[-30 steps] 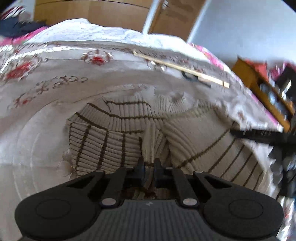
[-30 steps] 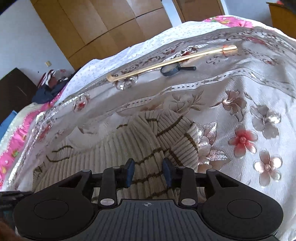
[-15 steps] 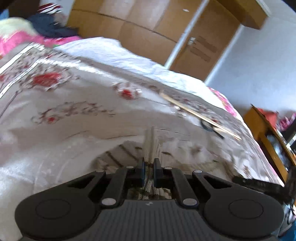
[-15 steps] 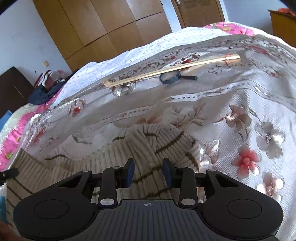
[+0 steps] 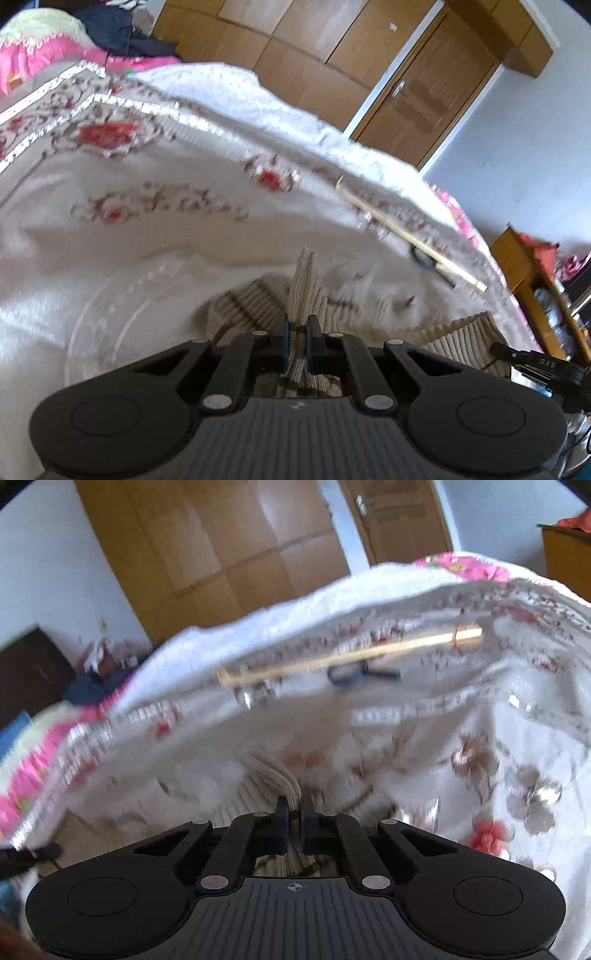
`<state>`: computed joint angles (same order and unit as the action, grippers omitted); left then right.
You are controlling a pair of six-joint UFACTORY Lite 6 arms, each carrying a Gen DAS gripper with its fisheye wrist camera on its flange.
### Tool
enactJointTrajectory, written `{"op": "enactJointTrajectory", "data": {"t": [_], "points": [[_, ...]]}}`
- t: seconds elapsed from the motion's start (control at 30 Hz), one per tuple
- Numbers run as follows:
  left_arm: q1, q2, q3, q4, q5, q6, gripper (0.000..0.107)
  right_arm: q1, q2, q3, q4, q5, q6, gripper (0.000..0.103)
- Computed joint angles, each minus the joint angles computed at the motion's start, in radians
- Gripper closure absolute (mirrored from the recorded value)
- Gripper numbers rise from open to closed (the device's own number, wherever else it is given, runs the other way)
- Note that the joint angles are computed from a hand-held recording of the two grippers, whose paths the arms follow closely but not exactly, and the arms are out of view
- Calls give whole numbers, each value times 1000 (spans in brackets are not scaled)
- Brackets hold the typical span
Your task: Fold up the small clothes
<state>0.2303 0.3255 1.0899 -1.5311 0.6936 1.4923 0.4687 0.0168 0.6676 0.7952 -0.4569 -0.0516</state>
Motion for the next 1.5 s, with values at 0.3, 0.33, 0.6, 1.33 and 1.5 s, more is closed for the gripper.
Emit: {"op": "enactJointTrajectory", "data": {"t": [0.3,0.33,0.6,1.33,1.5], "points": [[-18,157,6,-211,-141,210,85,-6,266,121,224,-44,-139,98],[-14,148,-19,-255,-132,273,84,10,284,123,235,-70,-157,98],[-9,63,-35,-186,-141,193,78,12,208,101,283,-40,-269,91],[194,-404,-594,52,-10,188,61,519,-443,-498,729,-133,-212,98],[113,-457,-607,59,-111,169,64,548,-519,-551,878,-138,-334,100]]}}
